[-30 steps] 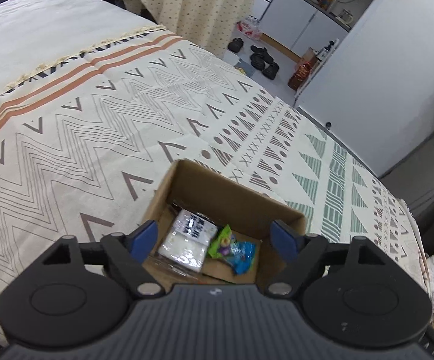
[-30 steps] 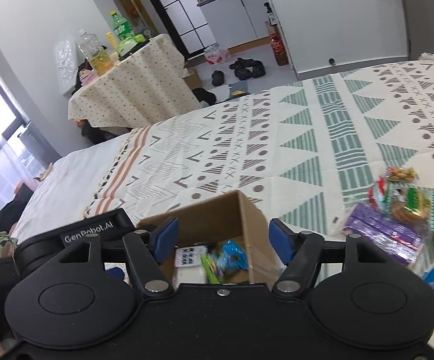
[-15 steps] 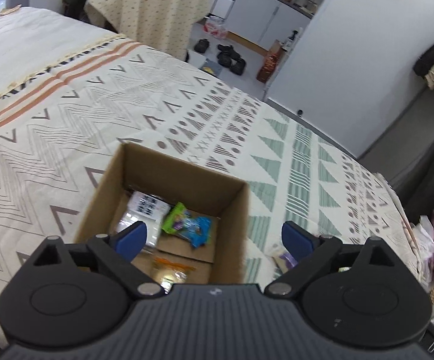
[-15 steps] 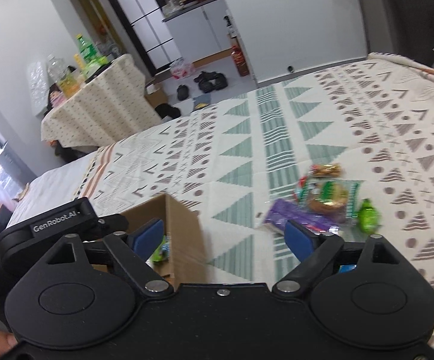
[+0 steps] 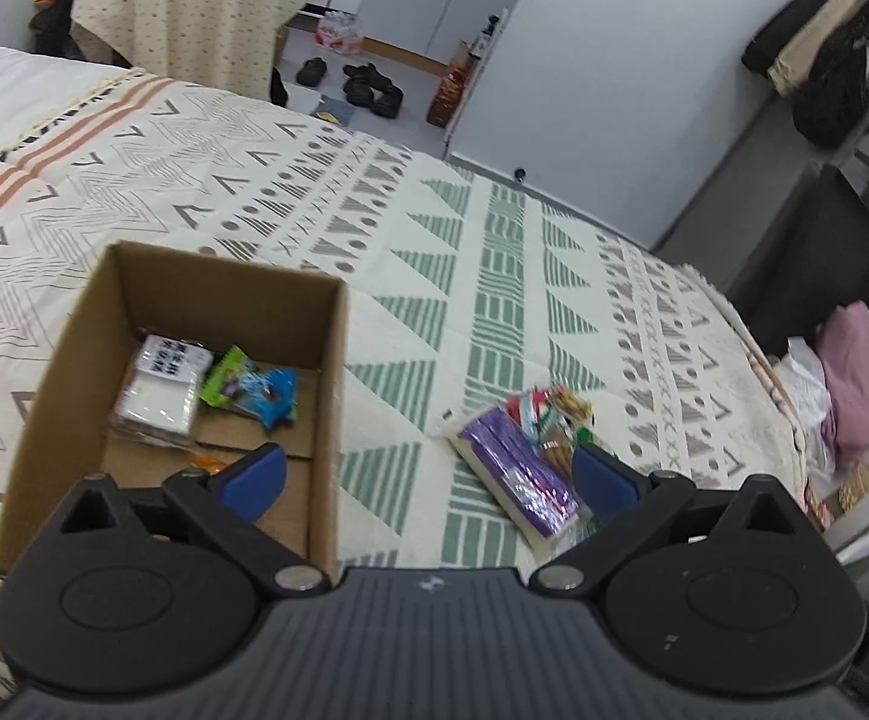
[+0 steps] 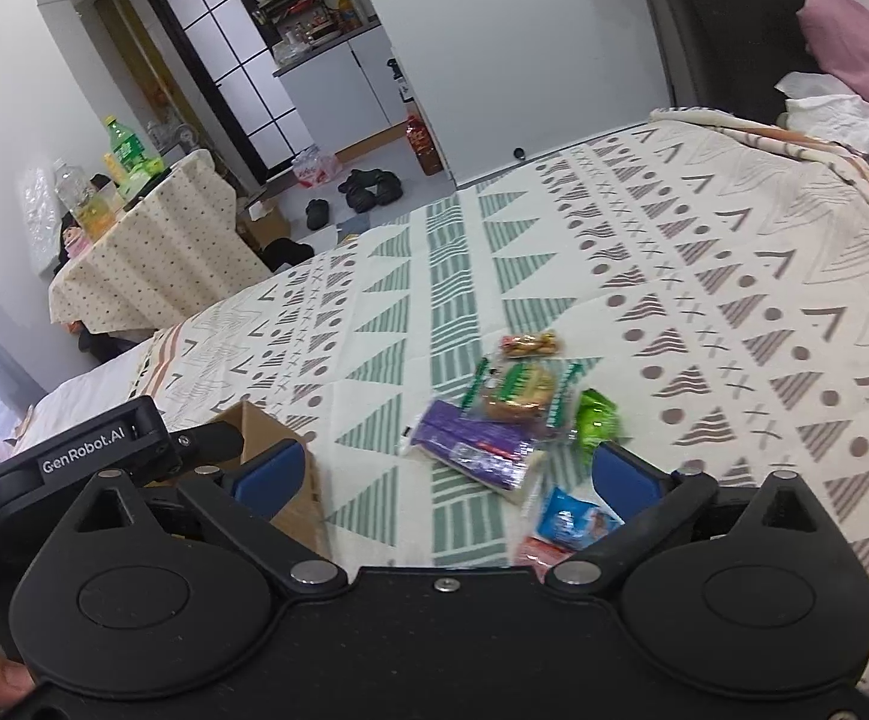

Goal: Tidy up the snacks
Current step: 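Move both tools back toward the remaining snacks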

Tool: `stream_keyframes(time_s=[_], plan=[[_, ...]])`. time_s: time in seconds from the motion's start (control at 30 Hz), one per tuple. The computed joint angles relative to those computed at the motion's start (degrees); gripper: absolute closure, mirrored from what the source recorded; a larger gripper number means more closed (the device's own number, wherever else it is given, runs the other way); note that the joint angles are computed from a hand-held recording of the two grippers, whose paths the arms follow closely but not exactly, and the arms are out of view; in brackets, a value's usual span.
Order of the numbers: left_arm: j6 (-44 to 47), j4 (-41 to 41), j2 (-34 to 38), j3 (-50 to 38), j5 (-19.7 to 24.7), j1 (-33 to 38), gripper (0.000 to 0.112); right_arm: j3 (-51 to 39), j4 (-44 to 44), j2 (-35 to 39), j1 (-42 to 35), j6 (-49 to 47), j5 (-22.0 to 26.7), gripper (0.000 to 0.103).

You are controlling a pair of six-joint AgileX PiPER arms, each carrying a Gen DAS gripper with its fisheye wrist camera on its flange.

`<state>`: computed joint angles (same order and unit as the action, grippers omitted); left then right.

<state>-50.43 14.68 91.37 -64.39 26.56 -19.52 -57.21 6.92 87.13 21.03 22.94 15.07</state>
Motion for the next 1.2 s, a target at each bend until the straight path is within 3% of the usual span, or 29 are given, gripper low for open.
stream_keyframes(time_s=[0.33,0.47,0.63,0.87,0.93,1.03,1.2], plan=[[-0.8,-0.4,2.6,-0.8,0.1,-3.3,0.011,5.9,18.3,-3.5,-6.9,-19.0,-0.1,0.0],[-1.1,-1.0,3.5,-0.7,-0.6,-4.2,0.012,8.2,31.0,-3.8,-9.8,-32.3,0.6,0.001],[-0.8,-1.1,6.2,-2.0,-0.8,-5.9,0.014,10.4,46.8,-2.5,-13.0,-48.8,2.7,0.01],[3.6,-6.3,10.2,-3.5,-0.8,-7.5,0.02,12.4,61.3,1.3,-16.8,-64.3,5.5,0.023],[0.1,-2.3,10.9,-3.9,-0.6,-8.9,0.021,12.7,64.3,2.6,-18.1,-67.0,6.2,0.026],[4.1,-7.6,12.8,-4.9,-0.9,-8.9,0.03,12.6,68.2,4.7,-19.8,-69.7,7.8,0.033],[5.3,-9.5,15.9,-7.1,0.3,-9.6,0.037,12.4,72.6,6.9,-21.2,-73.2,9.3,0.04]])
